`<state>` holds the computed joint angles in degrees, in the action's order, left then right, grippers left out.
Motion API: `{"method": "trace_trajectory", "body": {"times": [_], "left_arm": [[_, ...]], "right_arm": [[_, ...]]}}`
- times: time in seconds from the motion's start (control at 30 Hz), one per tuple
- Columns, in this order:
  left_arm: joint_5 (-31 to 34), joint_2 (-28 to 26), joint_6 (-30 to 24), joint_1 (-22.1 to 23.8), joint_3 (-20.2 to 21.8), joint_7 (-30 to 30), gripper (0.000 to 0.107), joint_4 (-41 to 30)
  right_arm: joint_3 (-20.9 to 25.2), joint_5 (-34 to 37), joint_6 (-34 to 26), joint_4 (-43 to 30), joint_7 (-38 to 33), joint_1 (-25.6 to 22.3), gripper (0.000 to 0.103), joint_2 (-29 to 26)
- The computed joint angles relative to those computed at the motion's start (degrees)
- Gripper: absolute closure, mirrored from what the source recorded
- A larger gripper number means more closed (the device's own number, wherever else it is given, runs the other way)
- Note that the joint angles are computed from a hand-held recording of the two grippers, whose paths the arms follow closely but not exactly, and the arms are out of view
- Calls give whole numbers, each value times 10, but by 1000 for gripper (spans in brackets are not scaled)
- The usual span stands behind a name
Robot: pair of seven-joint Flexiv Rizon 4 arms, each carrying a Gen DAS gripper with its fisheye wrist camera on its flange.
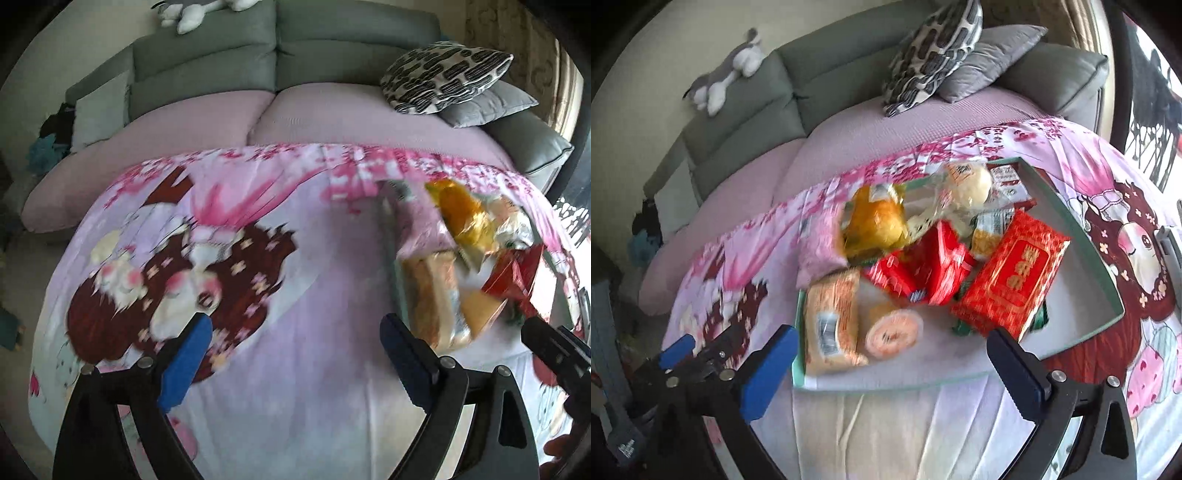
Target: Organize snacks
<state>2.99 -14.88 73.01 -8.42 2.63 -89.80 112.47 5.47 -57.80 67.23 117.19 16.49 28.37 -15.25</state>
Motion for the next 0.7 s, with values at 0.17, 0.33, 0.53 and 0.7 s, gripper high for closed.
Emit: {"method": "trace_trajectory", "body": {"times": [0.17,0.33,0.53,0.7], "left_arm": [[85,22,-26,-18,41,-90,14,2],[62,33,-50,8,22,-76,14,20],[57,27,-73,21,12,-83,14,14],[51,21,-96,23,8,-75,14,4]], "right_arm": [[18,36,-22,0,-32,14,0,-6],[15,35,-39,-6,-44,27,0,-7],[15,37,-56,-11,-47,31,0,-9],[13,26,-52,-13,-43,30,0,-10]]}}
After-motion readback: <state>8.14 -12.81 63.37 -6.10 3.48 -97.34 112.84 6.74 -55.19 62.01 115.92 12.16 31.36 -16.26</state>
